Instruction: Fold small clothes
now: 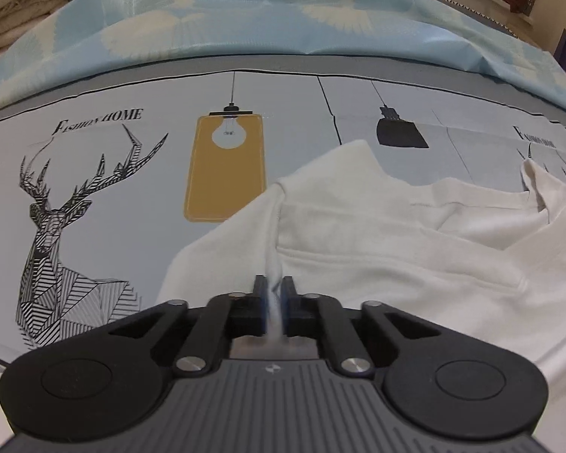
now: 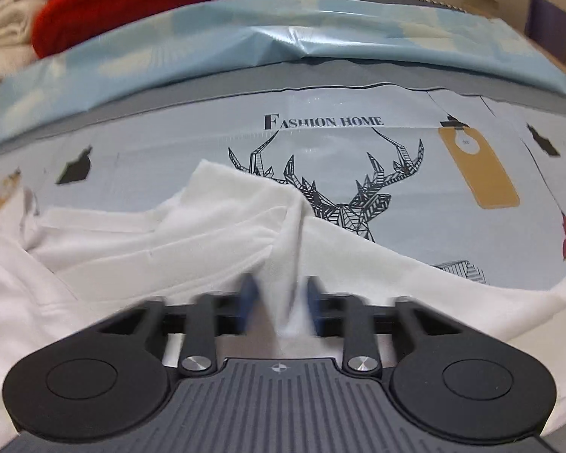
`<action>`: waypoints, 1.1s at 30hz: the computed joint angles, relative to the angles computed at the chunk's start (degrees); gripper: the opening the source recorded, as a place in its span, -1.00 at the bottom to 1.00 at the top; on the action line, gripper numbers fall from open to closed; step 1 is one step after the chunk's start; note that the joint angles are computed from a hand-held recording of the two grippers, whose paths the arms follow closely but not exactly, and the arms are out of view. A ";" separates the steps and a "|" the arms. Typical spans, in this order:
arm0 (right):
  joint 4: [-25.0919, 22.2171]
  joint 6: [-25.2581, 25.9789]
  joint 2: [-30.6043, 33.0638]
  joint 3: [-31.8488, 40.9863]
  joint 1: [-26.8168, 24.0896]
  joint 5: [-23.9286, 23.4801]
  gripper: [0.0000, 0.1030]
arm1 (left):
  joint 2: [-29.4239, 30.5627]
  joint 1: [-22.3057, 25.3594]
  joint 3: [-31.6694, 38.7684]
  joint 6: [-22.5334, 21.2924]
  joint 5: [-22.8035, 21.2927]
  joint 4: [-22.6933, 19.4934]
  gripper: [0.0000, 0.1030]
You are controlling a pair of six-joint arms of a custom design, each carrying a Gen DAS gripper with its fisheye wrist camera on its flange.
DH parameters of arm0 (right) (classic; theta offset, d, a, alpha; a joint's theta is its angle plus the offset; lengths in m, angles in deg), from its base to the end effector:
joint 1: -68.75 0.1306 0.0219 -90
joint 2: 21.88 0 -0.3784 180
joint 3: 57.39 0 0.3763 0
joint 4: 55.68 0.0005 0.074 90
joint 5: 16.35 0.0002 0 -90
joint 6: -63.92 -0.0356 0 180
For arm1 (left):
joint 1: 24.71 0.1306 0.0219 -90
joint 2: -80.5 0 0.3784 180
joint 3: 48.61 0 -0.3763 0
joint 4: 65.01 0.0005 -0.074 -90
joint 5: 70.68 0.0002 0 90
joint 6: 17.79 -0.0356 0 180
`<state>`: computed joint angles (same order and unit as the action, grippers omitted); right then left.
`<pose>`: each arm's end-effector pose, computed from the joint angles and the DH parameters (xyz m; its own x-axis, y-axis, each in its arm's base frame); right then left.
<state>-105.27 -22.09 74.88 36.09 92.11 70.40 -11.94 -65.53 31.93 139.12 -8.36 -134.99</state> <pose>0.4658 0.2029 0.3974 -0.7004 -0.3782 -0.6053 -0.4772 0.8788 0.0031 0.3153 -0.2512 0.3598 -0.7489 -0.4295 -0.5046 -0.4823 0.8755 -0.0294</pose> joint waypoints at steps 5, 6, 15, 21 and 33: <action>6.64 -0.93 1.21 -1.01 1.85 2.40 -0.91 | -0.40 0.83 -1.00 0.69 -1.59 1.02 -0.92; 8.14 -0.77 1.84 -1.01 2.23 2.66 -0.91 | -0.89 1.23 -1.64 1.37 -1.90 1.62 -0.92; 14.39 -0.33 6.83 1.49 4.25 6.03 -0.92 | -1.34 2.24 -3.42 4.09 -6.96 3.72 -0.88; 12.58 0.12 5.50 1.26 4.00 5.54 -0.87 | -2.61 2.15 -1.94 5.09 -6.85 3.08 -0.64; 1.65 10.99 0.74 -0.07 4.09 10.74 -0.85 | -1.93 8.88 -2.37 -8.05 -5.32 18.55 0.12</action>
